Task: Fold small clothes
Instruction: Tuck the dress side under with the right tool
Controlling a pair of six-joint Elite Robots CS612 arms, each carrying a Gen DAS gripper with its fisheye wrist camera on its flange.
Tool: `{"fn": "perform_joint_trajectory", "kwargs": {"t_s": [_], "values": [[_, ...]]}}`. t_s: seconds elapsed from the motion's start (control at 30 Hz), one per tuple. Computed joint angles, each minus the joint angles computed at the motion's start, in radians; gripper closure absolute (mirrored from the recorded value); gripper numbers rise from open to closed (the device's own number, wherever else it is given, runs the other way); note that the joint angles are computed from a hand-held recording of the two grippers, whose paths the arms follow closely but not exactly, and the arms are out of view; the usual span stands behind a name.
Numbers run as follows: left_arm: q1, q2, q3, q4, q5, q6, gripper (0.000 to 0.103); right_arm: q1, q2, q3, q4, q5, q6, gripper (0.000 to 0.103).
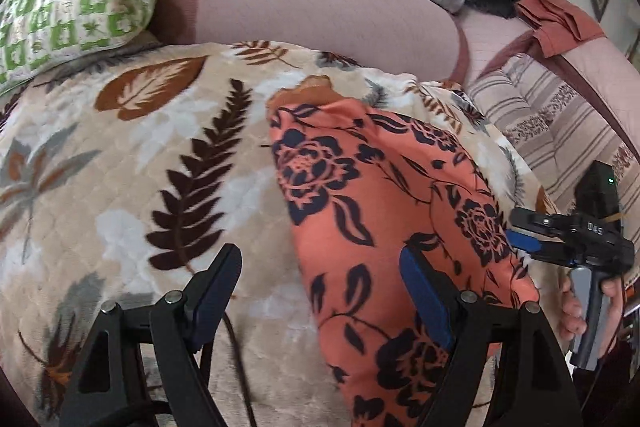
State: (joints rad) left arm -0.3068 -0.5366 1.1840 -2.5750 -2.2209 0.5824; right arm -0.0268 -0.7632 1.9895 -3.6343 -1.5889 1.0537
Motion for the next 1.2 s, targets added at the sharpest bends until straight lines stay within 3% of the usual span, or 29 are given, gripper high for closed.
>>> {"fn": "perform_joint_trajectory", "kwargs": {"t_s": [0.2, 0.3, 0.67, 1.2], "values": [[-0.011, -0.003, 0.014, 0.004, -0.001, 0.043, 0.021, -0.019, 0.03, -0.016, -0.016, 0.082, -0.003, 0.024], [-0.017, -0.012, 0.04, -0.048, 0.026, 0.05, 0.021, -0.025, 0.045, -0.034, -0.009, 0.123, -0.014, 0.024], [-0.022, -0.025, 0.068, -0.108, 0.058, 0.043, 0.021, -0.028, 0.068, -0.066, -0.012, 0.154, -0.022, 0.022], [-0.028, -0.019, 0.047, -0.015, 0.018, 0.047, 0.02, -0.06, 0.13, -0.075, -0.188, 0.245, 0.071, 0.018]]}}
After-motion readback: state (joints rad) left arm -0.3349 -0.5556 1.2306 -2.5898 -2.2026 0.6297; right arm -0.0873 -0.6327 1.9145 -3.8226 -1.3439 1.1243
